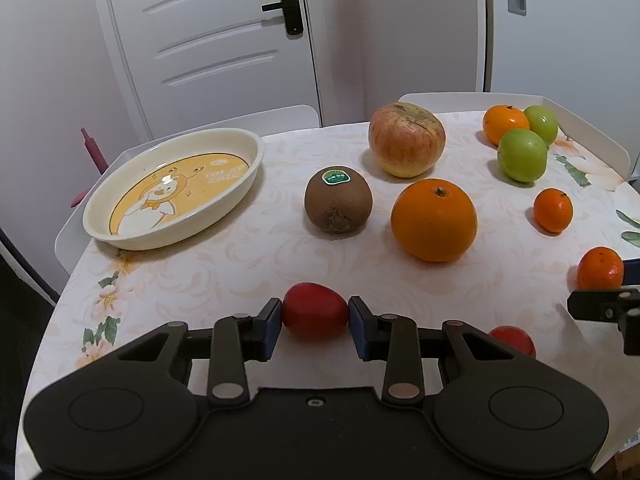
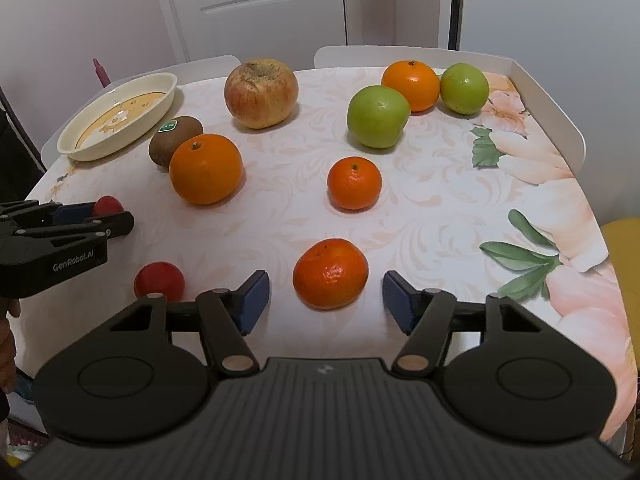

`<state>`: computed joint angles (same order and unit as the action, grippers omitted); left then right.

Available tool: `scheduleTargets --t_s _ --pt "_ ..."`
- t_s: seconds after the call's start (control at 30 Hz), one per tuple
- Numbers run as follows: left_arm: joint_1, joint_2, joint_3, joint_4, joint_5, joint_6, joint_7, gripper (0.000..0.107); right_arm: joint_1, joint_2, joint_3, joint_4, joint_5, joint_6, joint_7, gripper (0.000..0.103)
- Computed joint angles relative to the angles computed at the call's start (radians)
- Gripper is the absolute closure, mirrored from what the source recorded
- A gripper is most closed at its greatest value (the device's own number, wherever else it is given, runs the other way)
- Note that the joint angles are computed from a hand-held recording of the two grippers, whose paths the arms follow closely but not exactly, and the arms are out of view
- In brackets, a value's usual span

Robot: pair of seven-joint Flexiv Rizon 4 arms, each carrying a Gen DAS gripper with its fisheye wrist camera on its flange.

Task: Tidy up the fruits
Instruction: 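Grasp the red cherry tomato with the left tool while the right tool grasps a tangerine, then carry the tomato and tangerine to the duck dish with both tools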

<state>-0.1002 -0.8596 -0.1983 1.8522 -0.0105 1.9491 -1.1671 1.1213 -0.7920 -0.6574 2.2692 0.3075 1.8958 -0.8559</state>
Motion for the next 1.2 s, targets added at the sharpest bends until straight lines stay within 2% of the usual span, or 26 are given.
scheduleTargets --t_s 0.23,0.3,0.33,0.6,0.83,1.0,1.2 --pt "0.009 0.011 -0.002 0.024 0.011 0.009 -0.003 0.067 0.017 -0.008 -0.016 0.000 0.006 -0.008 0.014 0.031" --pt "0.014 0.015 -0.004 0.033 0.014 0.011 -0.006 0.067 0.019 -0.009 -0.020 0.000 0.003 -0.010 0.017 0.039" --pt "0.016 0.018 -0.005 0.037 0.014 0.011 -0.008 0.067 0.017 -0.008 -0.019 0.001 -0.002 -0.009 0.014 0.049" --pt "0.037 0.054 -0.016 0.076 0.014 0.011 -0.042 0.067 0.023 0.016 -0.037 -0.003 -0.025 -0.027 0.004 0.050" --pt "0.045 0.138 -0.003 0.108 -0.014 -0.021 -0.081 0.067 0.036 0.071 -0.078 -0.034 -0.077 -0.067 -0.018 0.050" --pt "0.078 0.185 -0.012 0.095 -0.023 -0.058 -0.095 0.067 0.044 0.094 -0.117 -0.094 -0.130 -0.107 -0.020 0.050" --pt "0.131 0.204 -0.038 0.024 -0.035 -0.127 -0.076 0.067 0.005 0.105 -0.119 -0.204 -0.218 -0.171 0.021 0.050"
